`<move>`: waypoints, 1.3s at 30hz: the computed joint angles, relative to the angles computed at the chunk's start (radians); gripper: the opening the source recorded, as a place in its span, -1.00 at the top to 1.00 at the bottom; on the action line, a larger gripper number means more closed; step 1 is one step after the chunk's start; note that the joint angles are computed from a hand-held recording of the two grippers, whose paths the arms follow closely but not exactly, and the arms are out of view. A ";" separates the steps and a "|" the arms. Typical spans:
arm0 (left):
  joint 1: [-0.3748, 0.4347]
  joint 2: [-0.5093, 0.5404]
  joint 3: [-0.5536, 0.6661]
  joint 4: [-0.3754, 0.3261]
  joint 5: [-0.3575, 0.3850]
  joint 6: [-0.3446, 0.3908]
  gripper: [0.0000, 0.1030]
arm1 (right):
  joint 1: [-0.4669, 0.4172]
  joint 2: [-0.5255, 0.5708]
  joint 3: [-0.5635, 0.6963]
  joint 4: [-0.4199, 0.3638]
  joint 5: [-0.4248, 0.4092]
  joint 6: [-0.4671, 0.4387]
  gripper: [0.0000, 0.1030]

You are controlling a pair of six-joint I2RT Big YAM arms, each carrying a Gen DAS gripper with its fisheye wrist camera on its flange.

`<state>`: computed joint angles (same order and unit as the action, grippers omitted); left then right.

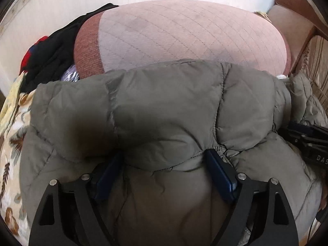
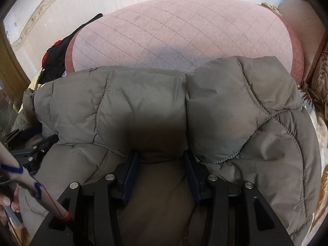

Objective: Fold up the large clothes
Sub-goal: 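Release the folded edge and press it flat with both grippers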

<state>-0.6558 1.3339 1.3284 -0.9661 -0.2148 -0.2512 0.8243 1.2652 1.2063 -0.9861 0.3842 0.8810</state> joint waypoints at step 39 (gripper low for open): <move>-0.136 -0.532 -0.434 -0.076 -0.355 -0.211 -0.70 | 0.521 -0.181 -0.141 -0.300 0.269 0.818 -0.14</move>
